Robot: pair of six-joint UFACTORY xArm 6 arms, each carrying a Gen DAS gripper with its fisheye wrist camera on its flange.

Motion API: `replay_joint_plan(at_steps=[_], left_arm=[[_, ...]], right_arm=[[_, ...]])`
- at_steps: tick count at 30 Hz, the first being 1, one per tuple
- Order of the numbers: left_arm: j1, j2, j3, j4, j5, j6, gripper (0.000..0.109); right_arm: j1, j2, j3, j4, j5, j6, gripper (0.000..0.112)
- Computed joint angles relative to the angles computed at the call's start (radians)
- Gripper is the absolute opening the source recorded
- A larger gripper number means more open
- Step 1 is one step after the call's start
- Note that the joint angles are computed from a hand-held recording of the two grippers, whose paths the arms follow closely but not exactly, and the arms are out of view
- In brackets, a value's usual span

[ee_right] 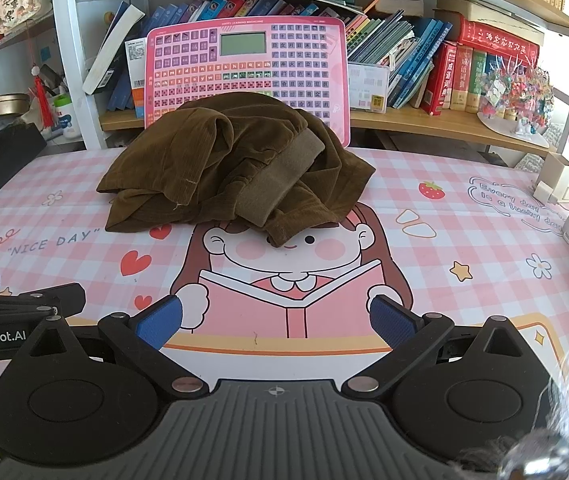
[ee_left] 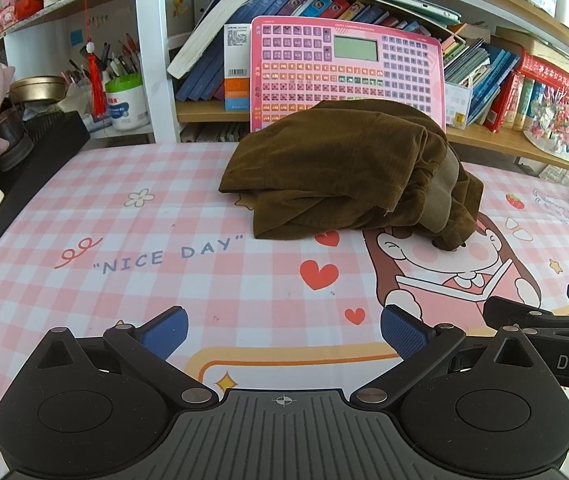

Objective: Fold clothes

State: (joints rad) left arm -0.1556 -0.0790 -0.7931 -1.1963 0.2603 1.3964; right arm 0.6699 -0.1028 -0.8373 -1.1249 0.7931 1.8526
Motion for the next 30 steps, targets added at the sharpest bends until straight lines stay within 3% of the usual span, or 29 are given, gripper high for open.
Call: replay_joint_plan(at_steps=[30], left_arm=[[0.009, 0.01, -0.01, 0.023, 0.006, -0.022, 0.103]], right_arm=[[-0.003, 0.016, -0.016, 0.007, 0.001, -0.012, 0.101]])
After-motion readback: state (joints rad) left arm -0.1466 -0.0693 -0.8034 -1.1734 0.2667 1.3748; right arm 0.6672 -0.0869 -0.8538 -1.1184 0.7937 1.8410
